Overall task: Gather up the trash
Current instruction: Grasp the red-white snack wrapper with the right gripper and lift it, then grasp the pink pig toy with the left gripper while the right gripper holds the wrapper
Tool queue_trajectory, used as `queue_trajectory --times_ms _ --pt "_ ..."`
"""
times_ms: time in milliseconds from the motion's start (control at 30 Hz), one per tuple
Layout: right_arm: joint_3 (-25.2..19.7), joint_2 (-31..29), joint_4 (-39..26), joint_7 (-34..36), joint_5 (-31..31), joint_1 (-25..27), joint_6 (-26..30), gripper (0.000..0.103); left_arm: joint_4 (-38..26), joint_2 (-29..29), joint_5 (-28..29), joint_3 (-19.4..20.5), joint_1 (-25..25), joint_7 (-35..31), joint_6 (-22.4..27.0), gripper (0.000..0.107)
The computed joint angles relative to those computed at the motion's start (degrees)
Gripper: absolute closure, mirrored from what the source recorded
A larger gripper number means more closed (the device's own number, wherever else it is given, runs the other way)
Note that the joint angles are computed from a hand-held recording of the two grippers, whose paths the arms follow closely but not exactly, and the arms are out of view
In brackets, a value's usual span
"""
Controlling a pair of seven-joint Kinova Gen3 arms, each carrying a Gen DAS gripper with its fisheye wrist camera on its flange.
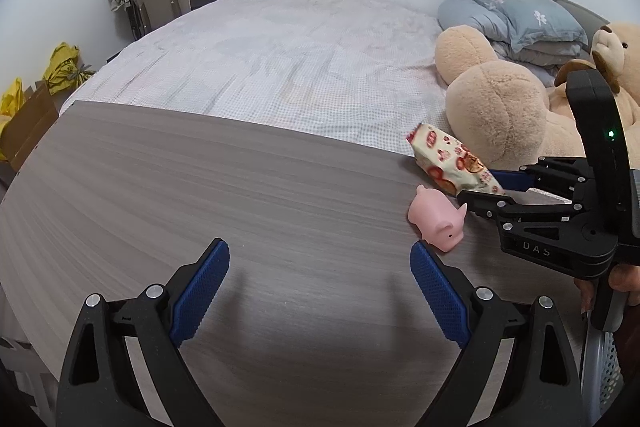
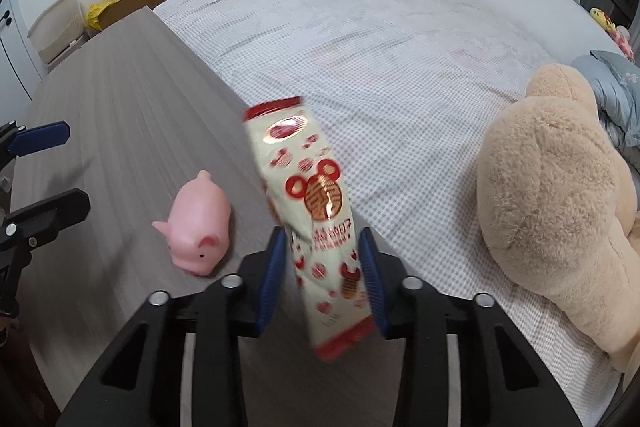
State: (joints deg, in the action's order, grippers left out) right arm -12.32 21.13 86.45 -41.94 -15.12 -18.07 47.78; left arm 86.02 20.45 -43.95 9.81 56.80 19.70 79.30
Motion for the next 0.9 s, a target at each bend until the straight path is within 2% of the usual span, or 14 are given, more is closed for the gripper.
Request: queue_trajectory --times_ms 233,367,500,800,900 --pt "0.39 -0.52 0.01 -2.98 -3.54 1.96 1.91 0.075 -0.31 -0.11 -0.69 0.21 0.81 0.37 0.88 0.017" --pt "1.18 -2.69 2.17 -6.39 -6.36 3.71 0.78 0.075 -0.73 0.11 -0.86 0.41 0.80 -0.58 0.66 0.017" --pt "2.24 -6.52 6.70 -10.07 -7.95 5.10 -1.55 0.075 -1.36 0.65 -1.15 0.32 1.05 -2.06 -0.20 0.017" --pt "5.12 -14.82 16.02 -15.53 -11.30 8.65 -2.88 0.075 -3.63 2.17 -2.06 -0.91 0.29 -6.01 -5.40 0.017" --pt "6.52 -19.19 20.34 -17.87 -10.81 8.68 -5.62 0.075 -4.98 3.23 -1.66 -1.57 -0.04 -8.16 -6.66 0.017"
